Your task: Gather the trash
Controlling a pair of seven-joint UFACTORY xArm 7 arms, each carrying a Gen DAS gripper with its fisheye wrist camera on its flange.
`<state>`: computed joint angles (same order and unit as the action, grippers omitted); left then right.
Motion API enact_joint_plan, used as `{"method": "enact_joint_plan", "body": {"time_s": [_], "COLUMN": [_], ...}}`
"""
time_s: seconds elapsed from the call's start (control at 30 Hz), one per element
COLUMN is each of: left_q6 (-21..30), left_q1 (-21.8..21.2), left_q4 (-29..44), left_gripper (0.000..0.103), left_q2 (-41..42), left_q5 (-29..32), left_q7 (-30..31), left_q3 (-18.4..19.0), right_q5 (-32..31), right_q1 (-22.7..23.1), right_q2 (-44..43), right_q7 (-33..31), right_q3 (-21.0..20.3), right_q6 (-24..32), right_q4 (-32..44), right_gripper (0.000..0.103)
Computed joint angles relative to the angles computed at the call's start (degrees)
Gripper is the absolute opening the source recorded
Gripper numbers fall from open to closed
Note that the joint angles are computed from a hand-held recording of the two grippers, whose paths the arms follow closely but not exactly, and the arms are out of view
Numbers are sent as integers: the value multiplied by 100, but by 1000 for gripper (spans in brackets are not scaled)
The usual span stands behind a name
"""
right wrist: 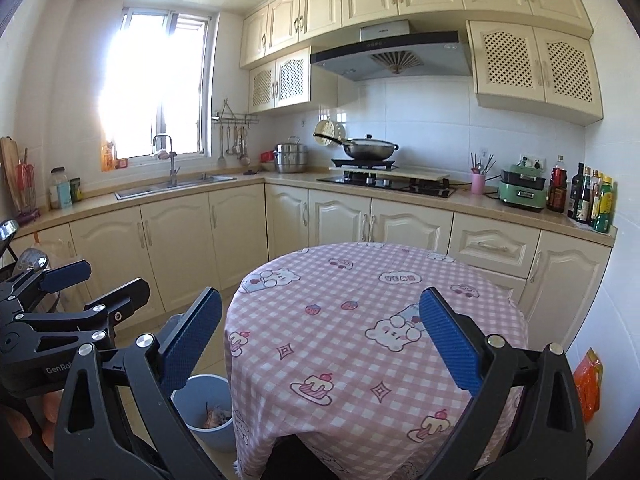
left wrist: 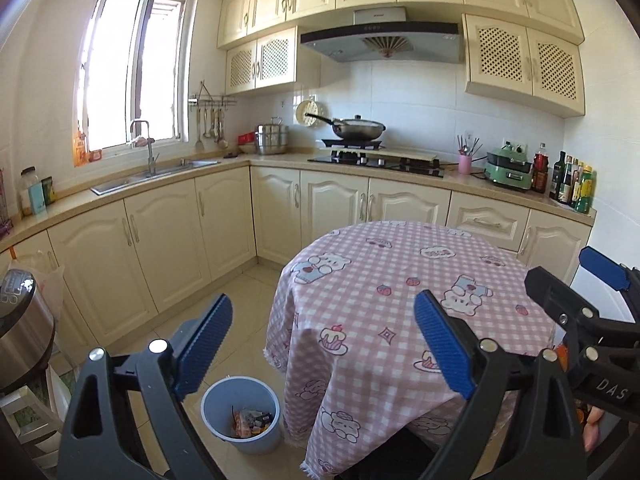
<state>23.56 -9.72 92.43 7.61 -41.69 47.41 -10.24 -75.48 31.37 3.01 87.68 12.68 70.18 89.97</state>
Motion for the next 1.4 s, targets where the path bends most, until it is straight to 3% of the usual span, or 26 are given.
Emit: {"method": "enact_joint_plan", "body": {"time_s": [0.5, 0.77, 1.4], "left_q6": [-307, -566, -551], "left_q1": [-254, -369, -372], "left_q4": [-568, -638, -664], "left_gripper": [96, 96, 97], "left_q2": [-737, -778, -785], "left_q5": [-1208, -1266, -1505], "left_q7": [1067, 1126, 1387], "left_q3": [256, 333, 375], "right_q5": [-509, -546, -472], "right_q1": [98, 65, 51], "right_q2": [-289, -328, -316], "right_q7": [249, 334, 309], "right_q3": [303, 340, 329], "right_q6": [562, 597, 532], "right_q4": [-256, -344, -335], "right_gripper": [95, 95, 95]}}
